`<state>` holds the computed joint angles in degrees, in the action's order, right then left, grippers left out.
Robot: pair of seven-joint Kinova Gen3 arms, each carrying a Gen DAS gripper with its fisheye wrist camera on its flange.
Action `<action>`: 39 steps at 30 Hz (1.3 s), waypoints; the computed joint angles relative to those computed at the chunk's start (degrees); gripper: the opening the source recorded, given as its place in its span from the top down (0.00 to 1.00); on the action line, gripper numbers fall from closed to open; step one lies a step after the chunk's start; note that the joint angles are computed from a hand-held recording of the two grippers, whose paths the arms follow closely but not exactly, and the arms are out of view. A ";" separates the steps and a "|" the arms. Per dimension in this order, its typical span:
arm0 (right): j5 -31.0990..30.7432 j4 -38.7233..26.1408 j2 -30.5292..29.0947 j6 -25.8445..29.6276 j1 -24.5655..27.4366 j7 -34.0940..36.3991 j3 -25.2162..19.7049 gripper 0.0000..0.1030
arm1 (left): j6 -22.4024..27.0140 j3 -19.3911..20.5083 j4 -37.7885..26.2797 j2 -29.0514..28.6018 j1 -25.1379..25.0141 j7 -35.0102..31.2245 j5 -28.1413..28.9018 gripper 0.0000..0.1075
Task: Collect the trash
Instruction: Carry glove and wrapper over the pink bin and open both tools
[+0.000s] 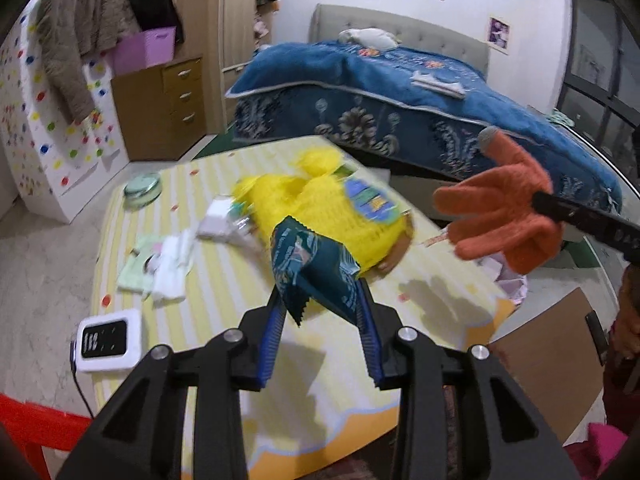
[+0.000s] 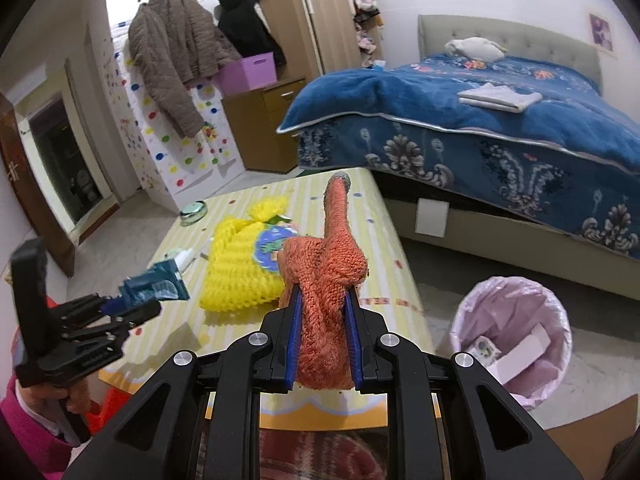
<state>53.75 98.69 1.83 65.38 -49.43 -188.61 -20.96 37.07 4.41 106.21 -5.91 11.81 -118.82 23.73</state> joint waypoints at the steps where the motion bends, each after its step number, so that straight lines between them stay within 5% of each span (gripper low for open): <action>1: -0.09 0.55 -0.45 0.93 -0.09 -0.64 -0.06 0.80 | -0.06 0.72 -0.66 0.13 0.64 -0.07 0.06 0.69; 21: -7.12 12.55 -10.59 12.05 9.18 -8.90 -4.91 0.80 | -4.52 11.67 -14.47 15.86 15.27 7.11 -9.21 0.69; 39: -11.91 23.03 -15.62 -5.59 25.33 -1.60 2.29 0.78 | 2.21 9.98 -37.07 36.69 28.32 13.11 -19.97 0.65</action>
